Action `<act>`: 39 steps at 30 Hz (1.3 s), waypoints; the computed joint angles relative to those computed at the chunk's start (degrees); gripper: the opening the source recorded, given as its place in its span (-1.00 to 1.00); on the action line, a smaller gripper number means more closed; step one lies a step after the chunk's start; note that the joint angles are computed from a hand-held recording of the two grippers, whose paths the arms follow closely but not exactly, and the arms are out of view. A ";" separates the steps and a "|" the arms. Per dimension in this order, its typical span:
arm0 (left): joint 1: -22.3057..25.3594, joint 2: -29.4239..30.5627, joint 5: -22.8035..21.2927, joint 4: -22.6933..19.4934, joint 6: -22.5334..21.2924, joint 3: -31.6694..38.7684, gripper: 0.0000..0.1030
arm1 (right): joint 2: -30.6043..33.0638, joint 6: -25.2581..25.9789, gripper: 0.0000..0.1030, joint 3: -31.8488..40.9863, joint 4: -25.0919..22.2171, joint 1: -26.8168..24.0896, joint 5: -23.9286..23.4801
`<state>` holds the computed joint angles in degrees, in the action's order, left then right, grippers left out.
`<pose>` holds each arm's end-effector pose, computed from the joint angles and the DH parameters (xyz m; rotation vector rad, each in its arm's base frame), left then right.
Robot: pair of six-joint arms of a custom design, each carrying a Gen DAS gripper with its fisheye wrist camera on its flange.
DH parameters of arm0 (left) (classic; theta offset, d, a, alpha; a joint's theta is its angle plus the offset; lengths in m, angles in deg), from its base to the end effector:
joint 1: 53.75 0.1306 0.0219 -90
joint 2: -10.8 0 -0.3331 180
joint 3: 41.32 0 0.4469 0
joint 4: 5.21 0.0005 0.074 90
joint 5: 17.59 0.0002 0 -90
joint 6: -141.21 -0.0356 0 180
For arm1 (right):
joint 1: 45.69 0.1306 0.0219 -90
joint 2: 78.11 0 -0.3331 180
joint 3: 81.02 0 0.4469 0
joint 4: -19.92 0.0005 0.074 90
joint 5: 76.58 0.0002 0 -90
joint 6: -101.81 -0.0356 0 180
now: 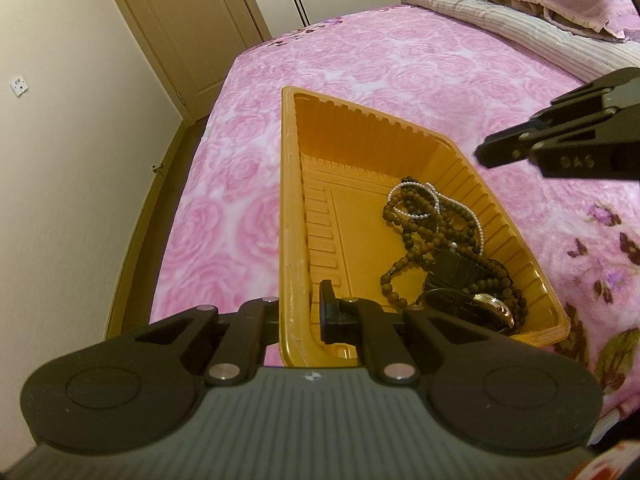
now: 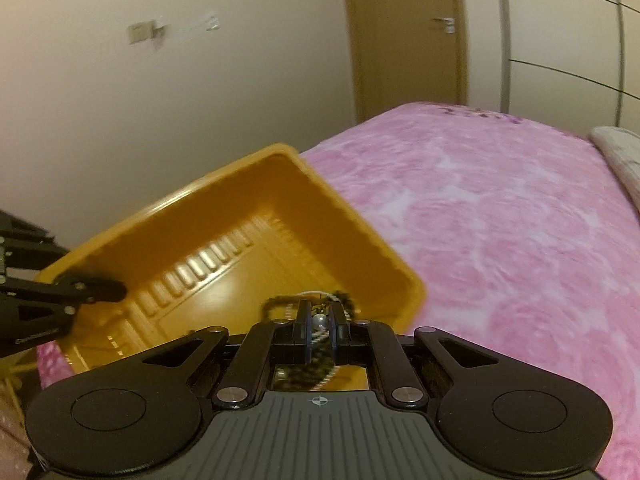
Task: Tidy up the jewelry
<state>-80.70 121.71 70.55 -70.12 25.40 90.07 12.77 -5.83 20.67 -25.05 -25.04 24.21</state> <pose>0.5686 -0.2884 0.5213 1.0280 2.1087 0.0283 0.5228 0.1894 0.4861 0.0513 2.1601 0.1825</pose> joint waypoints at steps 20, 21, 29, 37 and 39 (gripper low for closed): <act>0.28 -0.33 0.36 0.30 0.06 -0.63 -0.86 | 4.17 2.89 -0.84 4.23 -2.41 0.45 -3.05; 0.28 -0.33 0.36 0.30 0.06 -0.63 -0.86 | 4.35 3.00 -0.84 4.43 -2.51 0.49 -3.14; 0.32 -0.38 0.42 0.39 0.04 -0.74 -0.86 | 5.20 2.91 -0.84 5.22 -2.64 0.59 -3.71; 0.34 -0.37 0.45 0.34 0.06 -0.72 -0.86 | 4.62 0.91 -0.75 4.15 -0.88 0.01 -6.32; 0.34 -0.38 0.48 0.37 0.04 -0.74 -0.86 | 4.19 -0.88 -0.15 3.55 -0.21 -0.23 -6.22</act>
<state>-80.36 121.33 71.03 -69.75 25.44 89.33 16.95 -6.71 24.22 -25.26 -25.27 17.99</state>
